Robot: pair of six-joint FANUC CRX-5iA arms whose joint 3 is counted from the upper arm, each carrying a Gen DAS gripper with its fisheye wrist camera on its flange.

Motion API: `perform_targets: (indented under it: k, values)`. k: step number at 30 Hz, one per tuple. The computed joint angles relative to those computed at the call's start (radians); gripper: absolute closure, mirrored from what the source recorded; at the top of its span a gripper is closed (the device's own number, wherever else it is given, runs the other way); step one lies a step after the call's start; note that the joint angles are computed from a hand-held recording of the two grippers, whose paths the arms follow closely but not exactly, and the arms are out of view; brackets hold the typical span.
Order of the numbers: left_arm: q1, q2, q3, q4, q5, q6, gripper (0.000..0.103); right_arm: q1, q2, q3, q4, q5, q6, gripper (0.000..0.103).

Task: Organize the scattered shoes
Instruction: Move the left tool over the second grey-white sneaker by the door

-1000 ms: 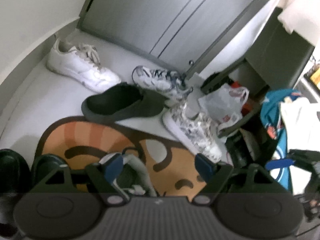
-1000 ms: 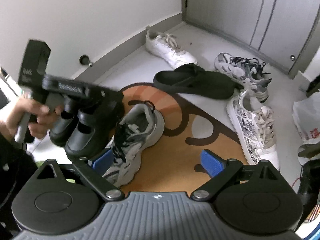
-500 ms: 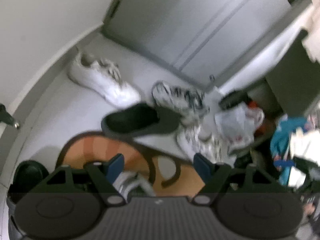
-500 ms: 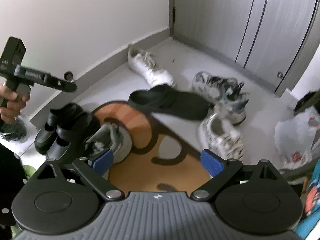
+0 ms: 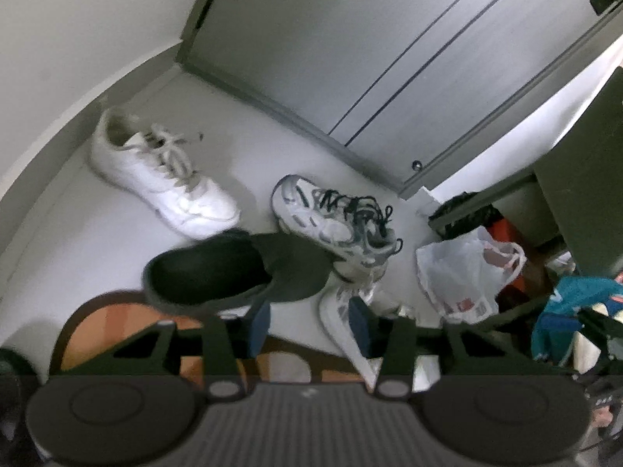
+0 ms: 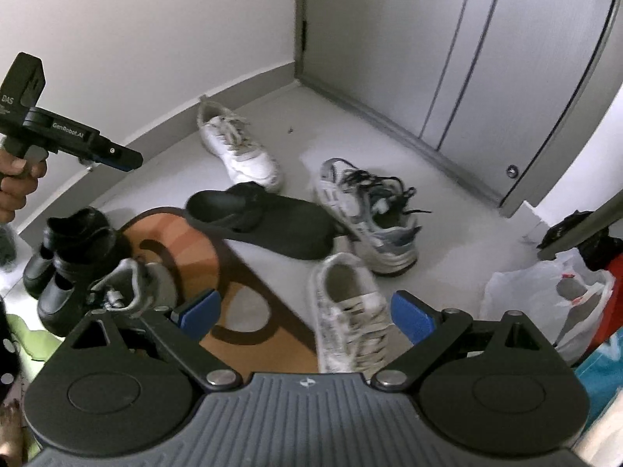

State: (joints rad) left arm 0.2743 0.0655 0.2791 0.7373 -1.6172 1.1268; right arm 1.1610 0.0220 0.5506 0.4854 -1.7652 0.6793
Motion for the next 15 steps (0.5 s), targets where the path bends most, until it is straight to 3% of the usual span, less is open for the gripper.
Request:
perform_targets:
  k: [4, 8, 15]
  values:
    - [-0.093, 0.038, 0.02, -0.015, 0.073, 0.058, 0.055, -0.026, -0.051, -0.074, 0.01, 0.063, -0.091, 0.006]
    - [-0.205, 0.095, 0.046, -0.01, 0.151, 0.088, 0.055, -0.028, -0.04, -0.05, -0.002, 0.062, -0.059, 0.006]
    - [-0.36, 0.214, 0.152, -0.047, 0.211, 0.141, 0.051, -0.035, -0.007, 0.015, -0.078, -0.026, -0.108, 0.006]
